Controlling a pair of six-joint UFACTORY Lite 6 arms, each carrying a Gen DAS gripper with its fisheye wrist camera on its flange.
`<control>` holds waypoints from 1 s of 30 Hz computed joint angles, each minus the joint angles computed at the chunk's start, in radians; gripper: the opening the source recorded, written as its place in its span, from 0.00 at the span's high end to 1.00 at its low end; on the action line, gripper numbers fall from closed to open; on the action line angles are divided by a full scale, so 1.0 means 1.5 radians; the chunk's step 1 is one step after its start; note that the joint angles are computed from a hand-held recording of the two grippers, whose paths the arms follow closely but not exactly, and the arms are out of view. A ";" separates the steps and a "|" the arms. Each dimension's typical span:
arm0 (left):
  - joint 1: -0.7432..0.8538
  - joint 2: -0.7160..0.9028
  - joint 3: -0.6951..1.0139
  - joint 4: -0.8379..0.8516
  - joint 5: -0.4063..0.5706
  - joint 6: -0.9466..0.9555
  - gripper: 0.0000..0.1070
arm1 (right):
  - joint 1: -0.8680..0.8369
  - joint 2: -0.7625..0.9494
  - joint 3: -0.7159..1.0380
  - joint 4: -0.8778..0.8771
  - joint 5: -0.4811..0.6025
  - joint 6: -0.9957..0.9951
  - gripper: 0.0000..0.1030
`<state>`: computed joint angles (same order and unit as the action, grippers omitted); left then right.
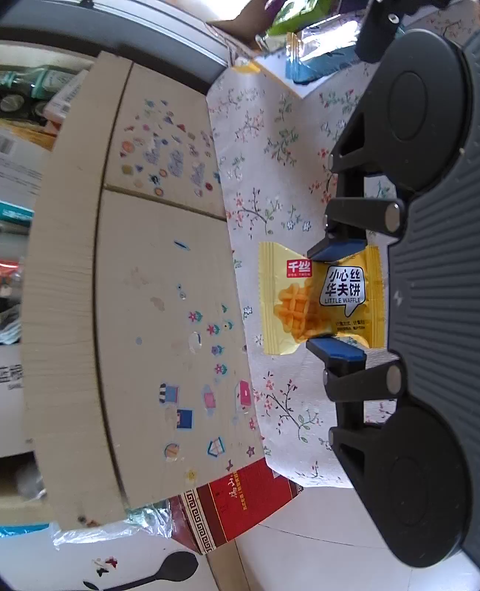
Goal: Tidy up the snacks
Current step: 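Lift and carry the yellow cake bag and blue Amerie bag over the box with both tools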
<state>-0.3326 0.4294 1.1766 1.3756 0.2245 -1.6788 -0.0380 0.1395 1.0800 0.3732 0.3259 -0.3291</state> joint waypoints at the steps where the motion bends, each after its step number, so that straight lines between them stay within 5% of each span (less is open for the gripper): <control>1: -0.004 -0.012 -0.010 0.004 0.002 -0.008 0.59 | -0.007 -0.013 -0.002 0.008 0.011 -0.008 0.36; 14: -0.091 -0.131 -0.097 0.064 0.045 -0.111 0.59 | -0.066 -0.106 -0.015 0.098 0.082 -0.118 0.36; 30: -0.158 -0.115 -0.050 0.155 0.044 -0.207 0.59 | -0.134 -0.116 0.002 0.185 0.097 -0.237 0.36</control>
<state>-0.5692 0.2576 1.1011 1.6084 0.2907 -1.9888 -0.2385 -0.0342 1.0830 0.6512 0.4714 -0.6840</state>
